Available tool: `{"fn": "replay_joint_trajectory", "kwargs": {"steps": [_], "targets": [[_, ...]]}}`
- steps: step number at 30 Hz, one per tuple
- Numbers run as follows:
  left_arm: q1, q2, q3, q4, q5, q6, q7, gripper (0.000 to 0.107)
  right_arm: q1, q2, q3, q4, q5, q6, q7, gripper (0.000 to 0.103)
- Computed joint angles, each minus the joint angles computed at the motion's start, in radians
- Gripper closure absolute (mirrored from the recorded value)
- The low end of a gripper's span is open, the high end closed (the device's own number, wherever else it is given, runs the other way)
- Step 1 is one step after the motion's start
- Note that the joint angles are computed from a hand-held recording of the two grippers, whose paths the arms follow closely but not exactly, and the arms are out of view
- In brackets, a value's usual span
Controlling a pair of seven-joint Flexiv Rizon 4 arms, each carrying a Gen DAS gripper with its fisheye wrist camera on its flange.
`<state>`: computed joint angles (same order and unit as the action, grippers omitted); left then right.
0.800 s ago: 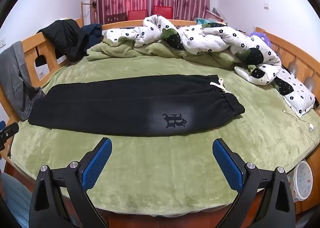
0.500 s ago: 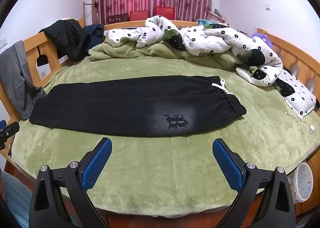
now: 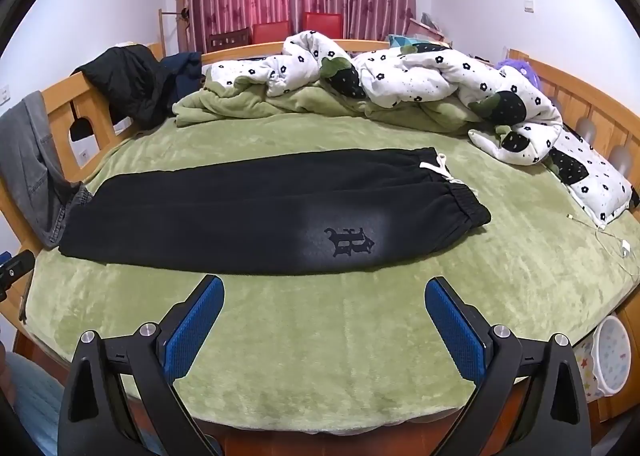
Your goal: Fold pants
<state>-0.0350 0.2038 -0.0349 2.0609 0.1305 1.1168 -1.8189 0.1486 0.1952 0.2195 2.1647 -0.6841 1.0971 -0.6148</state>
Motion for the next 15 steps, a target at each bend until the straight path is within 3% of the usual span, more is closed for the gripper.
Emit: {"fn": "replay_joint_trajectory", "kwargs": {"steps": [15], "targets": [[0.004, 0.002, -0.005, 0.002, 0.008, -0.001, -0.004, 0.004, 0.001, 0.004, 0.005, 0.000, -0.018, -0.010, -0.014, 0.004]]}}
